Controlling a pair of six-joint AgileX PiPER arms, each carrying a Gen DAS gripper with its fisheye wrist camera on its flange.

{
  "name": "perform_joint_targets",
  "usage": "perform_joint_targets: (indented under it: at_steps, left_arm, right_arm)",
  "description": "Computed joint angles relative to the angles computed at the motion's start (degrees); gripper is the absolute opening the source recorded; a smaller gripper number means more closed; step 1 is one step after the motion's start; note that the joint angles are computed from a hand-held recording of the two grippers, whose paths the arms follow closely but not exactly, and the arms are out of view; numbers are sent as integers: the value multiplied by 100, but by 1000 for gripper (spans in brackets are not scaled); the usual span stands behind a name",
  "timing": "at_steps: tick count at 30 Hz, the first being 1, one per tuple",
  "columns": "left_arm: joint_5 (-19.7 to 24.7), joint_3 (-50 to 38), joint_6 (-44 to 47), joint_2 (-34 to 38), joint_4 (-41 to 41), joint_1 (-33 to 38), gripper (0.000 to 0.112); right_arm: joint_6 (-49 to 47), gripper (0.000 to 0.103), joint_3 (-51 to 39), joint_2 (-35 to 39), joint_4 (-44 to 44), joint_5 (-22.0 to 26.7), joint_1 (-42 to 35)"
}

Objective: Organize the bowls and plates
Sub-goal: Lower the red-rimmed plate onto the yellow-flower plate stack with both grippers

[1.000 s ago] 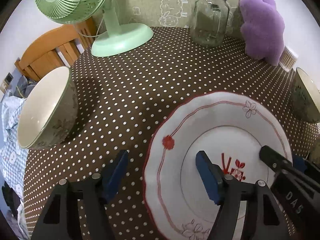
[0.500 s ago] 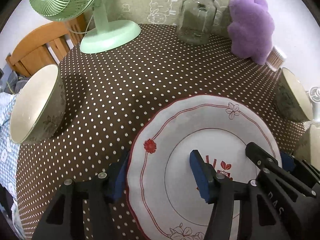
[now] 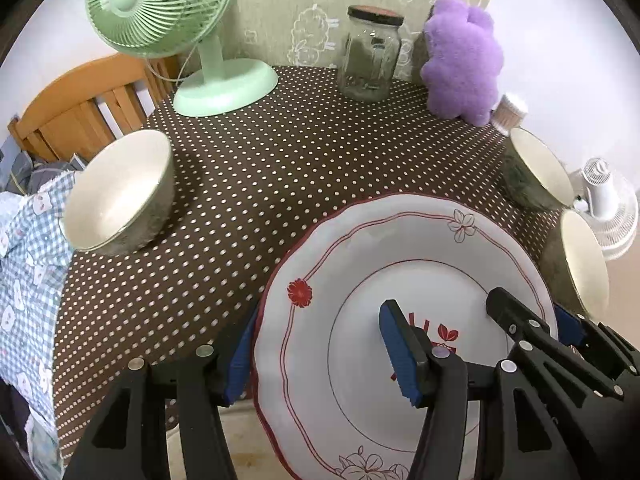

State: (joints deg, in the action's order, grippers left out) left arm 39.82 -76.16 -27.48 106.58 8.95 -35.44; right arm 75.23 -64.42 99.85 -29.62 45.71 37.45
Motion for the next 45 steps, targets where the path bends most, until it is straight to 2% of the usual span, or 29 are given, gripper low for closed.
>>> perform_joint_targets:
  at_steps: [4, 10, 18, 26, 34, 38, 40, 45]
  left_arm:
    - [-131, 643, 133, -577, -66, 39, 59]
    - [-324, 1600, 396, -1402, -342, 230, 59]
    - [-536, 2633, 644, -2101, -462, 413, 59]
    - [-653, 3361, 1055, -2537, -808, 566, 59]
    - [-922, 3707, 559, -2793, -293, 303, 58]
    - [-967, 3829, -367, -2802, 680, -112, 57]
    - [-988, 3872, -577, -2799, 895, -202, 56]
    - [-1062, 3879, -932, -2745, 1152, -286, 56]
  right_arm:
    - [541, 42, 69, -233, -45, 438, 606]
    - [1207, 42, 51, -234, -82, 831, 1289]
    - [2025, 42, -47, 77, 89, 1070, 2241]
    - [2401, 42, -109, 285, 191, 1190, 2676]
    - [2814, 42, -36, 327, 164, 1266, 2974]
    - [2931, 43, 6, 351, 159, 1258, 3025]
    - [3021, 43, 124, 323, 201, 1114, 3006]
    - [3042, 43, 99, 345, 161, 1141, 3015]
